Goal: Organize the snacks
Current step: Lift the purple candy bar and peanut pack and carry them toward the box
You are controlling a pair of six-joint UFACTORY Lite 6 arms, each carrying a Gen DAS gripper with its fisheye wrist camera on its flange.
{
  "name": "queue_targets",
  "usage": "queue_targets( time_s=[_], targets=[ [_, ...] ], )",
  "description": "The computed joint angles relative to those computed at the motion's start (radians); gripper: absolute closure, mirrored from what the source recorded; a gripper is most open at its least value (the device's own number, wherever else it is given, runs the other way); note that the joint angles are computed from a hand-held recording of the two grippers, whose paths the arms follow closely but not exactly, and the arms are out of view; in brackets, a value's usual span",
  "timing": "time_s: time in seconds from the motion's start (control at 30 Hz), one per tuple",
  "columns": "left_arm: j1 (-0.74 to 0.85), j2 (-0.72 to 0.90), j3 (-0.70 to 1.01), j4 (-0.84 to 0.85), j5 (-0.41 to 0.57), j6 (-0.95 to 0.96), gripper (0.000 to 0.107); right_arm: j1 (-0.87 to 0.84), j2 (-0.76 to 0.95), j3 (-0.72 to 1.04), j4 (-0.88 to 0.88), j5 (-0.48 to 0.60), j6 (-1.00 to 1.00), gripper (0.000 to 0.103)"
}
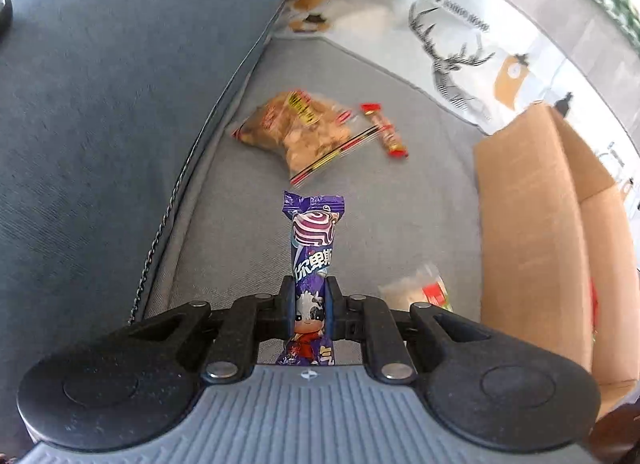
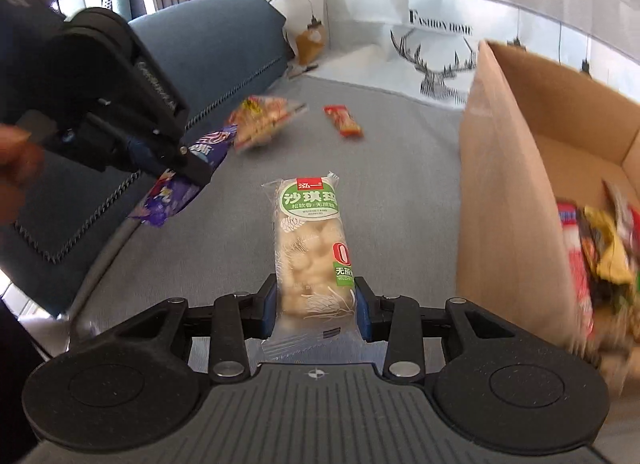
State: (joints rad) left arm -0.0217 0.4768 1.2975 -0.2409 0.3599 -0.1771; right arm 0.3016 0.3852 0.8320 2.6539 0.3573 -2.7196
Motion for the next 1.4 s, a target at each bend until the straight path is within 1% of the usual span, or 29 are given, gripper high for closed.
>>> queue_targets(
  time_s=[0.1, 0.2, 0.3, 0.37, 0.43, 0.53, 0.57, 0.63, 0.7, 0.77, 0.9, 1.07, 1.4],
  targets=[
    [0.017, 0.05, 0.021, -0.074, 0.004, 0.039, 0.092, -0.009, 0.01, 0.005, -0.04, -0.014, 0.009, 0.064],
    [0.029, 0.068, 0.035, -0.09, 0.011, 0.038, 0.092, -0.03, 0.026, 0.022, -0.142, -0.012, 0.071, 0.062],
    [0.029, 0.097, 0.062, -0.115, 0.024, 0.062, 0.092, -0.035, 0.04, 0.037, -0.168, -0.006, 0.093, 0.061],
    [0.021, 0.116, 0.083, -0.096, 0.037, 0.054, 0.092, -0.028, 0.048, 0.047, -0.158, -0.001, 0.083, 0.058],
    [0.017, 0.125, 0.092, -0.086, 0.043, 0.055, 0.092, -0.022, 0.057, 0.053, -0.146, 0.001, 0.07, 0.052],
    [0.019, 0.135, 0.099, -0.102, 0.047, 0.071, 0.091, -0.011, 0.077, 0.071, -0.117, -0.004, 0.046, 0.046],
    [0.021, 0.135, 0.098, -0.104, 0.045, 0.072, 0.091, -0.008, 0.085, 0.079, -0.111, -0.008, 0.041, 0.046],
    [0.024, 0.128, 0.087, -0.115, 0.039, 0.073, 0.086, -0.006, 0.096, 0.086, -0.107, -0.012, 0.039, 0.046],
    [0.028, 0.121, 0.078, -0.118, 0.033, 0.064, 0.076, -0.005, 0.103, 0.09, -0.108, -0.013, 0.044, 0.046],
    [0.029, 0.115, 0.07, -0.109, 0.031, 0.055, 0.073, -0.005, 0.106, 0.091, -0.106, -0.012, 0.043, 0.046],
    [0.027, 0.109, 0.067, -0.089, 0.035, 0.039, 0.071, -0.004, 0.113, 0.095, -0.101, -0.011, 0.04, 0.046],
    [0.017, 0.125, 0.088, -0.082, 0.049, 0.05, 0.07, -0.004, 0.114, 0.097, -0.099, -0.013, 0.034, 0.046],
    [-0.007, 0.154, 0.117, -0.017, 0.058, 0.004, 0.07, -0.002, 0.116, 0.098, -0.083, -0.014, 0.019, 0.046]
  ],
)
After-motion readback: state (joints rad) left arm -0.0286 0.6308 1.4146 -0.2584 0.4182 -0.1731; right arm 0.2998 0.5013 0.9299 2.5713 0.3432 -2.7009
